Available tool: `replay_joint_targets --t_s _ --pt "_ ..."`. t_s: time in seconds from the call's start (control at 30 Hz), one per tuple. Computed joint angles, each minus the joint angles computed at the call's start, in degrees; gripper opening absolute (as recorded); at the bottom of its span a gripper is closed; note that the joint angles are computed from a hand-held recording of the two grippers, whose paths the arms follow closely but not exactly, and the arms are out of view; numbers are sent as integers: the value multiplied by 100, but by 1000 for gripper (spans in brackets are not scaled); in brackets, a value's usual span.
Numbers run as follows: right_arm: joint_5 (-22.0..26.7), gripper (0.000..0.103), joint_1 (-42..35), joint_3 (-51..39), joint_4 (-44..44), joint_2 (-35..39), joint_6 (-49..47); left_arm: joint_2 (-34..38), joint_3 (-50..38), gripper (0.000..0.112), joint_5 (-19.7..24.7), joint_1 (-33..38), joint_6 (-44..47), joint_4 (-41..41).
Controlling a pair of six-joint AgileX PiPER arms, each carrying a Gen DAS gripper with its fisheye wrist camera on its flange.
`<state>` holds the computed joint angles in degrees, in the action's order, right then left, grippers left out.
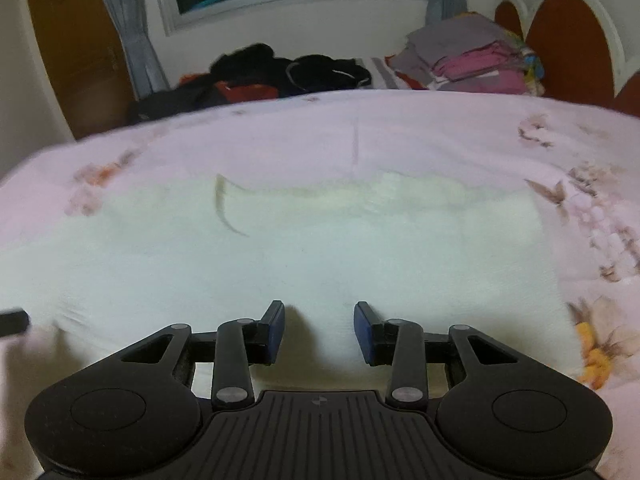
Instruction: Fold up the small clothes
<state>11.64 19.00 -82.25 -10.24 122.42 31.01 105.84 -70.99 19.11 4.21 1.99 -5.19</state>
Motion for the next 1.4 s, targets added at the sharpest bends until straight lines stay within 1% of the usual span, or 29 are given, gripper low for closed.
replay_joint_targets --t_s 0.07,0.17,0.27,0.37,0.5,0.6,0.7,0.77,0.8,0.87,0.97,1.0,1.1,1.13,1.2,1.27,1.3,1.33,1.37,1.4 --pt "69 38 160 -107 -364 -40 323 -54 34 73 27 193 187 -158" --pt "231 39 409 -469 -60 71 99 -114 73 73 73 572 624 -515" --pt "362 39 673 -758 -51 213 86 -115 72 73 156 1032 1112 -904" --pt "507 39 900 -1116 -44 431 144 -42 8 73 254 1478 1317 -1034" --pt "641 39 1134 -1627 -35 749 334 14 -3 73 271 2023 1473 -1132" --pt "925 39 1324 -2135 -333 1057 556 127 -115 73 378 2419 1554 -1267" --pt "1154 39 1419 -2551 -278 1346 503 231 -206 73 425 2785 1700 -1555" --pt "1414 39 1494 -2871 -446 1578 645 313 -277 73 472 2986 1771 -1767" --pt "1489 39 1517 -2963 -497 1656 683 393 -350 73 516 3096 1852 -1950" --pt "1484 39 1560 -3006 -721 1719 897 520 -459 73 548 3216 2135 -2375" --pt "1449 39 1567 -3042 -779 1767 979 769 -682 80 565 3348 2756 -3241" --pt "1348 39 1553 -2903 -784 1706 1014 846 -738 81 518 3375 2888 -3498" --pt "1242 39 1528 -2769 -729 1639 982 1070 -879 80 369 3429 3374 -4357" --pt "1219 39 1522 -2761 -722 1642 981 1116 -897 77 326 3447 3546 -4580" --pt "1183 40 1522 -2717 -736 1616 1033 1202 -925 66 179 3461 3874 -5050" --pt "1115 39 1493 -2668 -675 1585 1077 1230 -914 32 -2 3435 3918 -5185" --pt "1084 39 1494 -2624 -764 1552 1221 1271 -939 26 -58 3438 3952 -5241" --pt "1026 40 1509 -2533 -1082 1500 1591 1257 -851 17 -131 3447 4214 -5506" --pt "983 40 1522 -2474 -1336 1474 1860 1272 -848 13 -171 3435 4246 -5550" --pt "1025 40 1530 -2498 -1424 1492 1901 1266 -826 9 -181 3423 4349 -5661"
